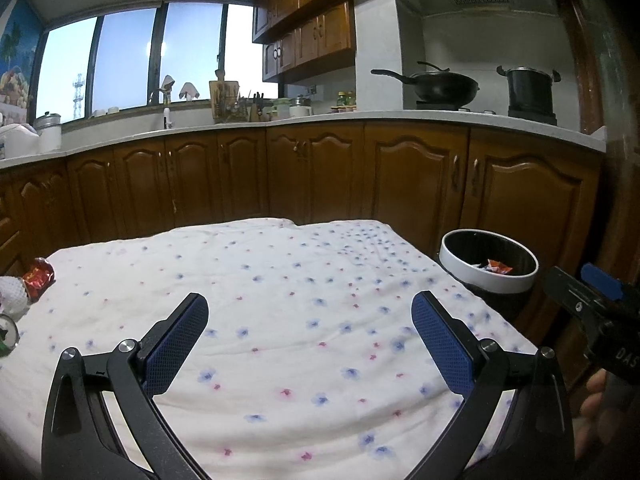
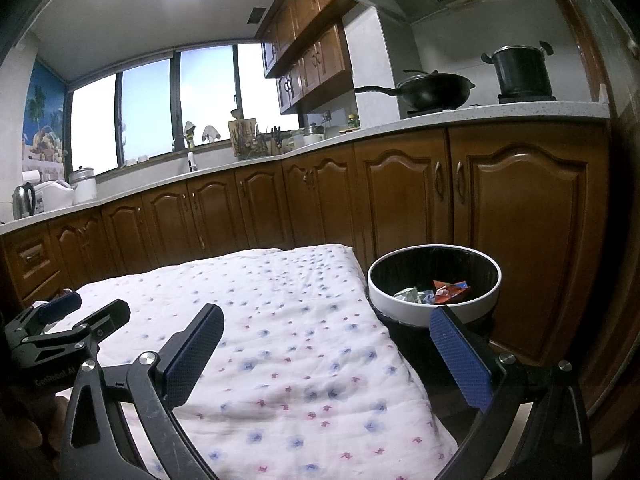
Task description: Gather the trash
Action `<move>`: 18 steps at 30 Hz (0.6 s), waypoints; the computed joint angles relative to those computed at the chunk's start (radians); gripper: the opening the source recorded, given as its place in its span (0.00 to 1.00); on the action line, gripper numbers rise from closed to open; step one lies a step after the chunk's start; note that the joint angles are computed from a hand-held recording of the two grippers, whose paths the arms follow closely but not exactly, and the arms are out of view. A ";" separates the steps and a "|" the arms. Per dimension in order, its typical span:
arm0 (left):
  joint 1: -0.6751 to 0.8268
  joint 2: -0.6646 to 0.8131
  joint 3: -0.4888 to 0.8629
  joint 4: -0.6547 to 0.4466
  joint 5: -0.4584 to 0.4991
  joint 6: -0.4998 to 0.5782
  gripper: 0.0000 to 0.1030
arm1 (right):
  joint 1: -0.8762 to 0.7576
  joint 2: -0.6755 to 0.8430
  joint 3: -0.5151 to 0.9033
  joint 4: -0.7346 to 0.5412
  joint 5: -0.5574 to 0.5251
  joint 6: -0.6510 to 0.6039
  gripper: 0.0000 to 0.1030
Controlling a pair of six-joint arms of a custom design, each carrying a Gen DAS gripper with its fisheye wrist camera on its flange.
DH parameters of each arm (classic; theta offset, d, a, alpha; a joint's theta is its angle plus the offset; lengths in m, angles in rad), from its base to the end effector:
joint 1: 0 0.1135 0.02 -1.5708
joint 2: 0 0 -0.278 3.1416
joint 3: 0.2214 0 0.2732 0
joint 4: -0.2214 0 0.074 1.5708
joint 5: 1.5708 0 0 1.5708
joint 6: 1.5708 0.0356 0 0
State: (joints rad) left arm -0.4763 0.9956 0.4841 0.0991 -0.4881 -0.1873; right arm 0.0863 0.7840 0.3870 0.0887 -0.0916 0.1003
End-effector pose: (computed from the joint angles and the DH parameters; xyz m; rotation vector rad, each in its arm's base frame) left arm 0.2095 -0.0893 0.2264 -0.0327 1.9326 0.0427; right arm 0.1954 0.0202 0.2289 -0.0499 1.8827 0.2141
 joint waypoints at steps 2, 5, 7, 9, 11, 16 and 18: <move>0.001 0.000 0.000 -0.002 0.000 0.001 1.00 | 0.001 -0.001 0.000 -0.002 0.001 0.000 1.00; 0.007 0.000 -0.001 0.000 0.008 0.006 1.00 | 0.001 -0.001 0.000 -0.002 0.001 0.000 1.00; 0.008 0.004 0.000 0.001 0.010 0.008 1.00 | 0.006 -0.006 -0.001 -0.005 0.005 0.004 1.00; 0.008 0.002 -0.002 0.003 0.010 0.010 1.00 | 0.004 -0.004 -0.001 -0.003 0.004 0.001 1.00; 0.009 0.002 -0.003 0.002 0.015 0.010 1.00 | 0.007 -0.007 -0.002 -0.006 0.006 0.003 1.00; 0.019 0.014 0.000 0.007 0.028 0.011 1.00 | 0.007 -0.005 -0.001 -0.005 0.006 0.004 1.00; 0.024 0.018 0.002 0.007 0.036 0.010 1.00 | 0.007 -0.004 -0.001 -0.006 0.007 0.004 1.00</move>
